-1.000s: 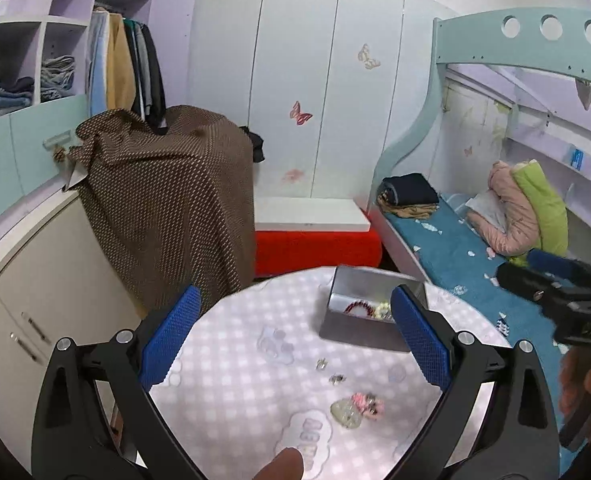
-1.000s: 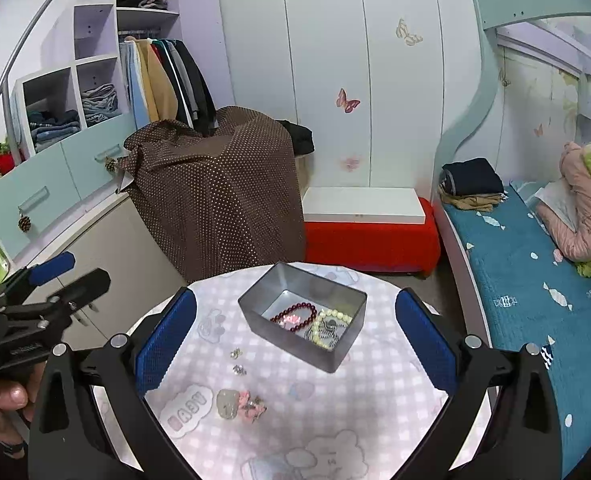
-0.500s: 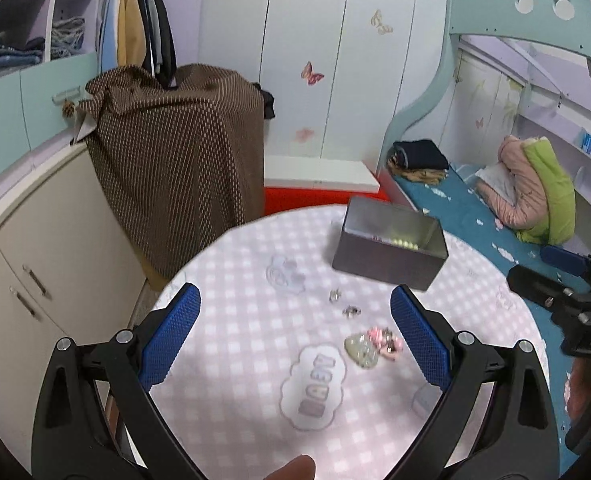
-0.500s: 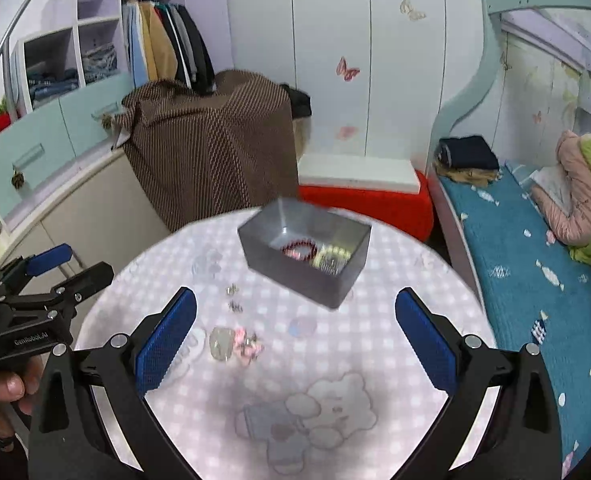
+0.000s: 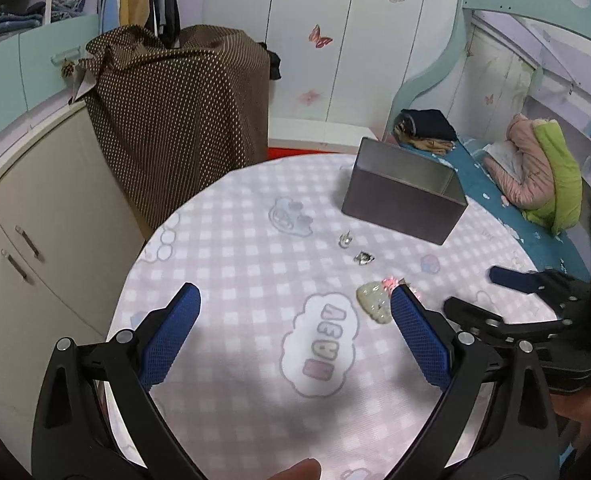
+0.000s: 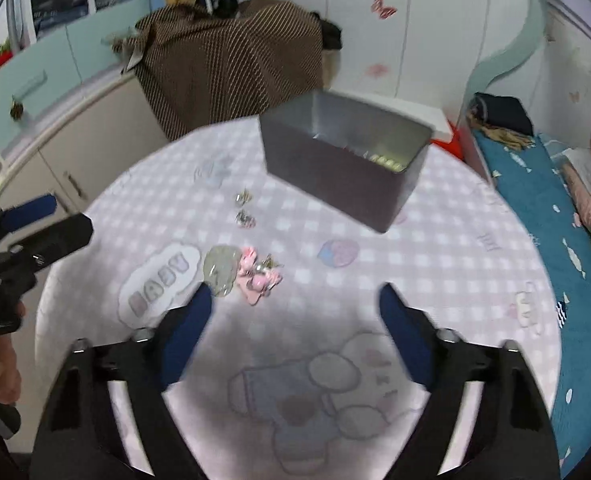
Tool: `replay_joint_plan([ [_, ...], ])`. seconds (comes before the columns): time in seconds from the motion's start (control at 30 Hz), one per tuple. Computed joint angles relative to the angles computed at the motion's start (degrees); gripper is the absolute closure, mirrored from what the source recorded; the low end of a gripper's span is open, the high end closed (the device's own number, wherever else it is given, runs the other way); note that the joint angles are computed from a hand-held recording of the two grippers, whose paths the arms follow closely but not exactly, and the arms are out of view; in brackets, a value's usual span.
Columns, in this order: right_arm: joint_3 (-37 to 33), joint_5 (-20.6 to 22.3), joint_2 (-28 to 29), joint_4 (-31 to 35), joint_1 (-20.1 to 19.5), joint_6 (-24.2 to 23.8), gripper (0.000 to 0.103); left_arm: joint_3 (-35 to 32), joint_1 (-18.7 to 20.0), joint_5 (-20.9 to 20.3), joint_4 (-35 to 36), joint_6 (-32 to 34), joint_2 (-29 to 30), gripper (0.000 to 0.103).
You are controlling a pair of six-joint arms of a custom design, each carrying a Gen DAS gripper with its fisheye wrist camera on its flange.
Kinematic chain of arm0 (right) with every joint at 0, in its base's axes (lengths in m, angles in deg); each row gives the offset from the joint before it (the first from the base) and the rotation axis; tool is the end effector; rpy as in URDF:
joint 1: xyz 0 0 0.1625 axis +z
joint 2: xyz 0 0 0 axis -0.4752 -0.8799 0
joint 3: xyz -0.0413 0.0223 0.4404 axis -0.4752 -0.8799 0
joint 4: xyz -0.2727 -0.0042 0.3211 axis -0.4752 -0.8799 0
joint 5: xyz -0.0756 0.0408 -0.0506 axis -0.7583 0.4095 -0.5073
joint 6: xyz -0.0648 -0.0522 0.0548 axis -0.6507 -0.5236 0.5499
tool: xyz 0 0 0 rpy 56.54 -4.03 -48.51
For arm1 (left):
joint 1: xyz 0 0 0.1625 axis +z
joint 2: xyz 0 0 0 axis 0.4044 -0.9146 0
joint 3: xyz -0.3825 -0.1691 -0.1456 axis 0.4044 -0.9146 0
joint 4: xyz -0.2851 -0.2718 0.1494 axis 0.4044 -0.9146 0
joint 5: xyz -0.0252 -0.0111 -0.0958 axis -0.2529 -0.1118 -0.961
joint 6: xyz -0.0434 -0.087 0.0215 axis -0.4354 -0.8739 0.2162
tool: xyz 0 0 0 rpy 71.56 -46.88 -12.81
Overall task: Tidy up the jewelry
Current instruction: 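Lower the right tool onto the pink pig charm and close it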
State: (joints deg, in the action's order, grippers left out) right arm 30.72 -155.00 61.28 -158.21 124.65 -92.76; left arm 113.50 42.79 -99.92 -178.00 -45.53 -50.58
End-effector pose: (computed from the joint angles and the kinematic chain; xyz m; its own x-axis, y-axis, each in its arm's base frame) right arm 0.1836 -0.8398 0.0690 -0.7038 -0.3445 0.6213 -0.6077 0.7449 -0.2754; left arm -0.1358 -0.8171 0.1406 -0.7707 0.0548 -0.6348 0.4847 0.6970 -0.5284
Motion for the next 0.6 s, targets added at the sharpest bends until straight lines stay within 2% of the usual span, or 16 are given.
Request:
replay_joint_plan([
  [0.33, -6.1, 2.1, 3.4, 7.8, -0.9, 0.0, 0.061, -2.0, 0.8, 0.0, 3.3, -1.4, 1.2, 0.007],
  [0.5, -6.2, 4.1, 3.3, 9.3, -1.5, 0.2, 0.088, -3.2, 1.0, -0.4, 4.8, -1.3, 2.0, 0.007],
  [0.6, -4.9, 5.5, 2.3, 8.7, -1.8, 0.1, 0.092, -3.8, 1.1, -0.7, 5.7, -1.5, 2.4, 0.007],
])
